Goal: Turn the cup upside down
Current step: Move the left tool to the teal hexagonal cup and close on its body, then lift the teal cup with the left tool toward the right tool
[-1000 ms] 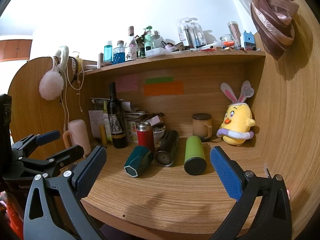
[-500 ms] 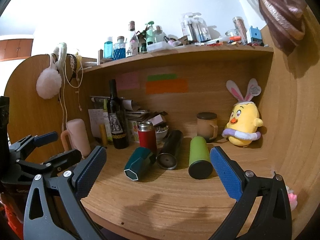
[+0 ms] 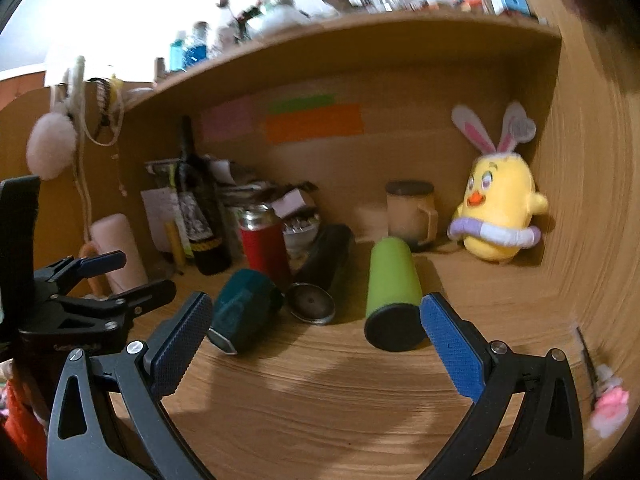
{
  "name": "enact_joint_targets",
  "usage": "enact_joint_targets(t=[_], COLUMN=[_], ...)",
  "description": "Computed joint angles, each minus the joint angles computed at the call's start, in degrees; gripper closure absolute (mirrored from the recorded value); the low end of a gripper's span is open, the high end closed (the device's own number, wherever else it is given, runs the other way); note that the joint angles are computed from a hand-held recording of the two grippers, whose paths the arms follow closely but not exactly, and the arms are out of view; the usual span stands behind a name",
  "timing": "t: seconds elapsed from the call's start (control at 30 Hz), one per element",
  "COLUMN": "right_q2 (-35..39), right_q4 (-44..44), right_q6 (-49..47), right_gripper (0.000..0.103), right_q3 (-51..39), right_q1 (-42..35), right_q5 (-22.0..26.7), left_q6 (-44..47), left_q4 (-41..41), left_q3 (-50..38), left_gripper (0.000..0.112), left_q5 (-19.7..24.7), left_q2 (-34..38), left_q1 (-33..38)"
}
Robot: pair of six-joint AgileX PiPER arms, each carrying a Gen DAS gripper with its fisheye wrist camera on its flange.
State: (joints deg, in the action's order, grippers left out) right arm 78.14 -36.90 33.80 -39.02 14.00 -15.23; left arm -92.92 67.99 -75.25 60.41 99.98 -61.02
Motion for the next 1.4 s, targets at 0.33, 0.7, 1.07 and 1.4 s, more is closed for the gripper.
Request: enact_joint_targets(t=[0.33,0.7,1.07,1.4], right_q2=[9.47,11.85,9.02,4.39], right_q4=[-13.37,-16.66,-19.92,-24.1], right_q6=[13.95,16.66,20.55,23.91], right_gripper=[0.0,0.0,0.0,0.0], right_q3=[-5.09,-6.71,-3.91,1.61], right_q1=[-4.72,-5.82,-6.25,-8.28], right_q5=[-2.64,-2.9,-3.16,-5.1], left_q6=[26.14,39.2,37.33,29.03], left_q4=[-25.35,-40.04,-40.1,-35.06], left_q3=[-12.04,-16.47,-10.64,-8.13], left_gripper=[0.009,0.04,0.043,0.043], left_q5=[-13.91,-16.2,-17.31,-17.36], left_q2=[9.55,13.48,9.27,8.22], left_q1=[14.82,19.26,15.99,9.06])
